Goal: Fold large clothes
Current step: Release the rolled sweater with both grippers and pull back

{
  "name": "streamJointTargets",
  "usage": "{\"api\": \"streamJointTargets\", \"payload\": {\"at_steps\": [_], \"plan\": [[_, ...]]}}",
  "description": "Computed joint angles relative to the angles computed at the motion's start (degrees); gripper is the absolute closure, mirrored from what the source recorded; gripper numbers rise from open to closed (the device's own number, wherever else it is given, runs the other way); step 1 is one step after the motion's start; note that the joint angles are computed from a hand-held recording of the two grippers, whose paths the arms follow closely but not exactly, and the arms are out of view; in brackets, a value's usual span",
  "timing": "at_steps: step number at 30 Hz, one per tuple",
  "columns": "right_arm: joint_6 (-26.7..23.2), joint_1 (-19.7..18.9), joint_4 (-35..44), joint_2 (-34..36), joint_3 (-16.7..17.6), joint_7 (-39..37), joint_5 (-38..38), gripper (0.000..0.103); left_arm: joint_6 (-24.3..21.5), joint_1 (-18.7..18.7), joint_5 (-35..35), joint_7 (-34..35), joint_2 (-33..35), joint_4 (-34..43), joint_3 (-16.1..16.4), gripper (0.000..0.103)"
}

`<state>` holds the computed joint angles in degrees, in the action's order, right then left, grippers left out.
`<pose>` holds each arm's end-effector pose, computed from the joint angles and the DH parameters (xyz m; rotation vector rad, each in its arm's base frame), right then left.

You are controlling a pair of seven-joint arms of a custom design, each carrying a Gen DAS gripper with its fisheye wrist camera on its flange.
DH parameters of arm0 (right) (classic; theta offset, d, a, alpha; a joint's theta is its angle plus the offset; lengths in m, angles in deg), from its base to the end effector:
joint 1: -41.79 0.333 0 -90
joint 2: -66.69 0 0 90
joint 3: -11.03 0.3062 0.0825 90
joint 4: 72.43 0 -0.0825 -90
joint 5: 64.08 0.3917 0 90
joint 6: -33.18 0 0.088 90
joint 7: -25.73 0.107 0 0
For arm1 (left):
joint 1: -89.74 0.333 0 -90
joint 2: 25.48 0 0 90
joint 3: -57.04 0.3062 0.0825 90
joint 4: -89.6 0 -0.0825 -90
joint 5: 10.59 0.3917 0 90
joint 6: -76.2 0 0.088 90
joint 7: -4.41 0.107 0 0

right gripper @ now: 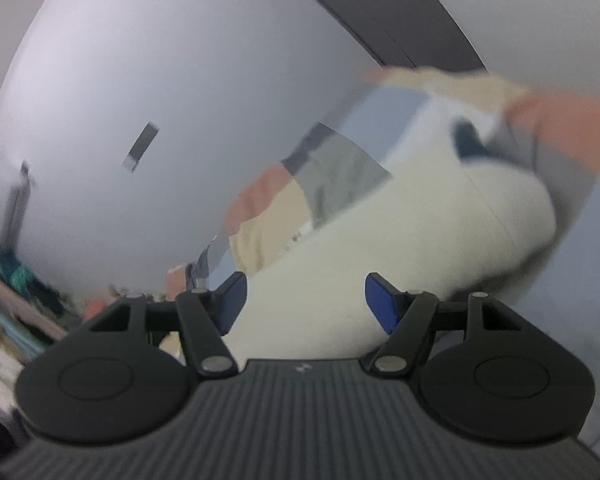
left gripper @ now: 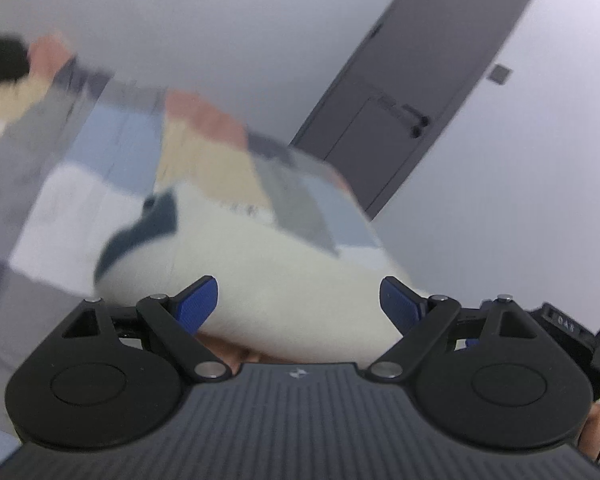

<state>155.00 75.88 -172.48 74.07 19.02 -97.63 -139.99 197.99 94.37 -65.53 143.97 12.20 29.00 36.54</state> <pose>0.5078 0.3944 0.5378 -0.3719 1.9797 -0.6887 0.7571 -0.1522 0.5335 1.1018 -2.2412 1.6535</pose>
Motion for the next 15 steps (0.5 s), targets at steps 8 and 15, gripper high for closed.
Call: {"api": "streamJointTargets", "payload": {"at_steps": [8,15], "plan": [[-11.38,6.14,12.03,3.4,2.21,-18.06,-1.35,0.034,-4.21,6.38,-8.55,12.63,-18.02,-15.19,2.53,0.011],[-20.7,14.66,25.77,11.67,-0.39,-30.54,-2.26,0.034,-7.25,6.75,-12.98,21.78,-30.01,-25.62,8.79,0.007]]}}
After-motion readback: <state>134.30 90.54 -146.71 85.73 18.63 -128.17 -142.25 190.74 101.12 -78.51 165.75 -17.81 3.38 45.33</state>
